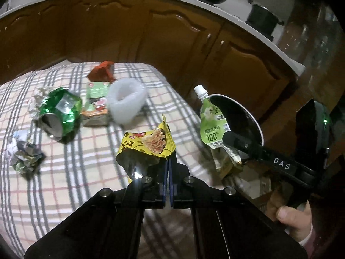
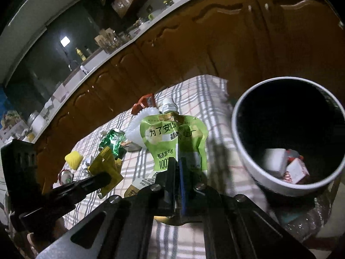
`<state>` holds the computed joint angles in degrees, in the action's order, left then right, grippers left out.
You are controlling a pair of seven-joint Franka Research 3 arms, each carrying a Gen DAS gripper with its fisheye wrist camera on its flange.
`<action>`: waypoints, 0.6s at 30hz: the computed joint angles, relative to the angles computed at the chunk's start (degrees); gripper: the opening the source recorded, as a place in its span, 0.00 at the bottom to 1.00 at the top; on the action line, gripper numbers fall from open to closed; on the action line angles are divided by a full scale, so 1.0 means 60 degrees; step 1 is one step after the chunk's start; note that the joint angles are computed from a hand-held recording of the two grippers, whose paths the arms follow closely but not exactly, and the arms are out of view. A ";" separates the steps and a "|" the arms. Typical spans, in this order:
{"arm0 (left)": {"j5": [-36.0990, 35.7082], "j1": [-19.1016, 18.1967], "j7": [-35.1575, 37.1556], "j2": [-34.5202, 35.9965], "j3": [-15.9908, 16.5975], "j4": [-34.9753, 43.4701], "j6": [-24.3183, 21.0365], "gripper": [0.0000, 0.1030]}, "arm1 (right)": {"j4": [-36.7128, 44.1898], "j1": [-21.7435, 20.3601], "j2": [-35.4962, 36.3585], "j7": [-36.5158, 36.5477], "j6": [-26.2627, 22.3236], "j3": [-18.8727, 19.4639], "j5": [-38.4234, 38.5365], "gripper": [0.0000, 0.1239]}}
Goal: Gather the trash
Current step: 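Carry the yellow bag and green pouch over the black bin and release both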
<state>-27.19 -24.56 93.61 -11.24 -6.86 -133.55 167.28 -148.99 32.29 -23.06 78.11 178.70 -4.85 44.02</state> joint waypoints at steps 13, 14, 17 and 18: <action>-0.0075 0.0015 0.0352 0.1054 -0.0731 0.1326 -0.0301 0.01 | -0.1172 -0.1276 -0.1195 0.1070 0.0209 0.0201 -0.1062 0.03; -0.0012 0.0054 0.0338 0.1162 -0.0826 0.1454 -0.0332 0.01 | -0.1228 -0.1381 -0.1250 0.1162 0.0215 0.0220 -0.1157 0.03; 0.0258 0.0177 0.0259 0.1462 -0.1100 0.1845 -0.0448 0.01 | -0.1396 -0.1649 -0.1403 0.1419 0.0252 0.0206 -0.1391 0.03; 0.0294 0.0218 0.0271 0.1522 -0.1170 0.1933 -0.0479 0.01 | -0.1423 -0.1705 -0.1439 0.1476 0.0240 0.0170 -0.1470 0.03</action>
<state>-25.42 -23.25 95.24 -2.11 -13.88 -121.95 164.40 -157.53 22.06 -31.70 86.97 180.14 -3.83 35.20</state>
